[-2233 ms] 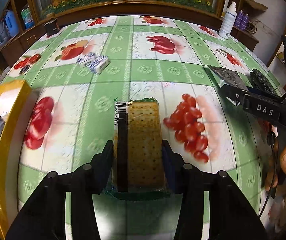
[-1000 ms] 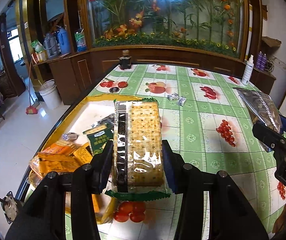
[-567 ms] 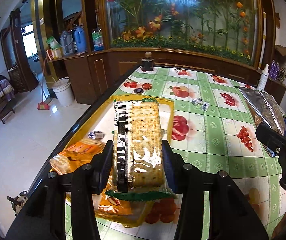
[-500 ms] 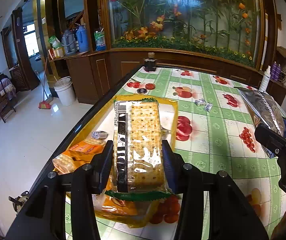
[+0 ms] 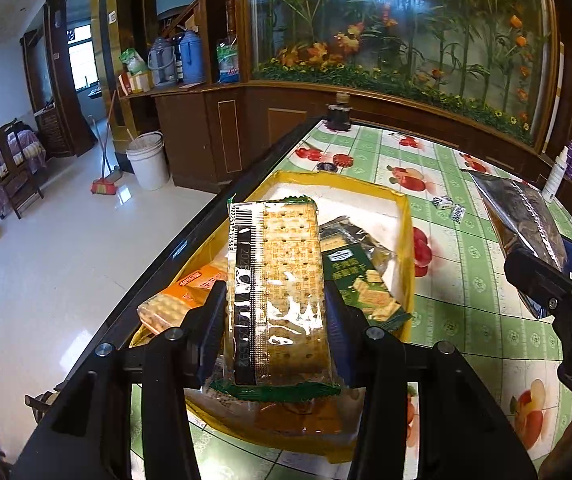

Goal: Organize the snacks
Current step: 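Carry the cracker bar with left tool while right tool carries the foil pack toward the tray, then open both tools over the yellow tray to drop the cracker bar and foil pack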

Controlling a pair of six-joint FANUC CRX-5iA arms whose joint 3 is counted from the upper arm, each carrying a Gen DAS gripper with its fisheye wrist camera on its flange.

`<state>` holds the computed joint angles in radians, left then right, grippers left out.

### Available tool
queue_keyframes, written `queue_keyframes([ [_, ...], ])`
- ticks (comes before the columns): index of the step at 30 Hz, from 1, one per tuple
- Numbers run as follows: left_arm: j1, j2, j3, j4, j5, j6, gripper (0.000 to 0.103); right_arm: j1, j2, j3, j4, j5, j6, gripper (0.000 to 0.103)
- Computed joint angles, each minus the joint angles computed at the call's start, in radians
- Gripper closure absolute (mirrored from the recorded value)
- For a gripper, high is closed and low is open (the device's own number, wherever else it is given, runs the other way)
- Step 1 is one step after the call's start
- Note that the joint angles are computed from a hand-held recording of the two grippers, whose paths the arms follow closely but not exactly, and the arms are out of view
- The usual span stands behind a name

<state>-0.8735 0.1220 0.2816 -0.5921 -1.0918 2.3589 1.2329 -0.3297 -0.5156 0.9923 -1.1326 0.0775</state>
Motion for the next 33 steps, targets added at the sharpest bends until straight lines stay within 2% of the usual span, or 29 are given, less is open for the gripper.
queue_keyframes([
  [8,0.052,0.003,-0.03,0.068,0.029,-0.022,0.058,-0.103,0.053,0.033,-0.057,0.182,0.05,0.043],
  [15,0.115,0.038,-0.021,0.161,0.074,-0.088,0.058,-0.238,0.186,0.143,-0.201,0.345,0.192,0.043],
  [22,0.126,0.045,-0.019,0.163,0.071,-0.113,0.058,-0.295,0.287,0.209,-0.295,0.402,0.257,0.043],
  [28,0.125,0.059,0.0,0.159,0.049,-0.138,0.057,-0.311,0.308,0.22,-0.321,0.426,0.27,0.043],
  [32,0.122,0.059,0.004,0.15,0.038,-0.131,0.05,-0.318,0.304,0.221,-0.337,0.437,0.28,0.04],
  [33,0.12,0.059,0.005,0.145,0.035,-0.127,0.044,-0.319,0.303,0.218,-0.333,0.439,0.276,0.04],
])
